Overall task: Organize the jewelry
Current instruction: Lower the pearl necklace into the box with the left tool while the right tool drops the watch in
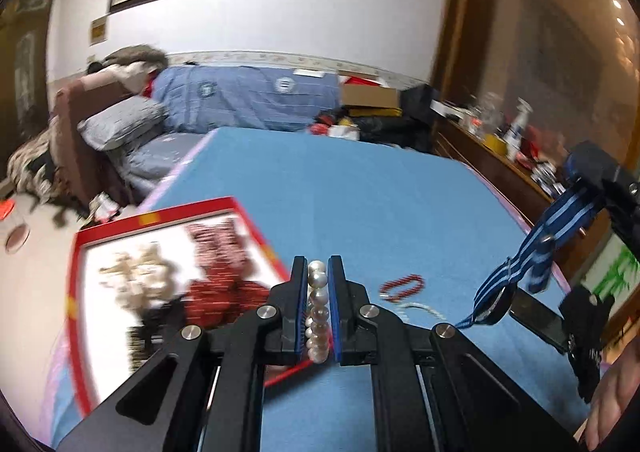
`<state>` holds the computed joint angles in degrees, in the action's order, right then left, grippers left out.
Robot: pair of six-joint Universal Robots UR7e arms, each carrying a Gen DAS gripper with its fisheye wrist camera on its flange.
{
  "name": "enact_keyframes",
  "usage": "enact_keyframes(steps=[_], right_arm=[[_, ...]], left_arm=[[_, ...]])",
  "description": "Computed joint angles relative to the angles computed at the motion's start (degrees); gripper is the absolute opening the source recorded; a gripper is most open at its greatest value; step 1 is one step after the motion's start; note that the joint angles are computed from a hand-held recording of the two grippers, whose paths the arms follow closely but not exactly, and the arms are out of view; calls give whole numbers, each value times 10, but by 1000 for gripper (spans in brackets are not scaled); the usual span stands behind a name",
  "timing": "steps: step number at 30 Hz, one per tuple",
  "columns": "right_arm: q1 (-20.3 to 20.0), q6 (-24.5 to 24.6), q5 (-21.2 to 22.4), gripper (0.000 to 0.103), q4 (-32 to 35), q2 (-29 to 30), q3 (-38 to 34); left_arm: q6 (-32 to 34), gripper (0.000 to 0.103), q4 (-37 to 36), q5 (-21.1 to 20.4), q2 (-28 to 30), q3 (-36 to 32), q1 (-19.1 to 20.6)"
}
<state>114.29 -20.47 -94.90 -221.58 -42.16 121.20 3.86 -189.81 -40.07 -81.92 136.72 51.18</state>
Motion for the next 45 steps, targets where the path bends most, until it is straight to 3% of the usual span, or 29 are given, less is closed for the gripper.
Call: enact_keyframes(steps=[6,11,17,24,27,28,30,32,39,41,43,45], right_arm=[[44,9,18,11,85,53,-98],[59,23,44,11,150,112,-183],[54,30,12,11,229,183,-262],[27,30,-62,11,273,237,-309],[13,46,-68,12,316,237,-319],[10,47,-69,15,318,235,-318],[6,45,-75,30,320,230,-312],[4,39,-68,51,312,222,-301],[16,11,-58,52,229,179,-220],[20,1,-61,61,195,167,-194],[24,-8,-69,76,151,155,-160],[26,-14,-87,81,95,145,-122]], left_arm=[[18,10,1,38,-61,-4,42],[9,10,13,34,-71,-24,105],[-14,10,42,3,-46,-42,163],[-14,10,39,-2,-12,-46,180],[1,14,12,17,0,-39,173],[3,25,7,25,3,-38,170],[14,39,-19,35,8,-31,162],[26,39,-41,53,13,-23,149],[46,43,-101,116,24,6,90],[60,51,-138,141,27,21,67],[70,72,-182,170,32,41,37],[84,85,-240,206,42,62,6]])
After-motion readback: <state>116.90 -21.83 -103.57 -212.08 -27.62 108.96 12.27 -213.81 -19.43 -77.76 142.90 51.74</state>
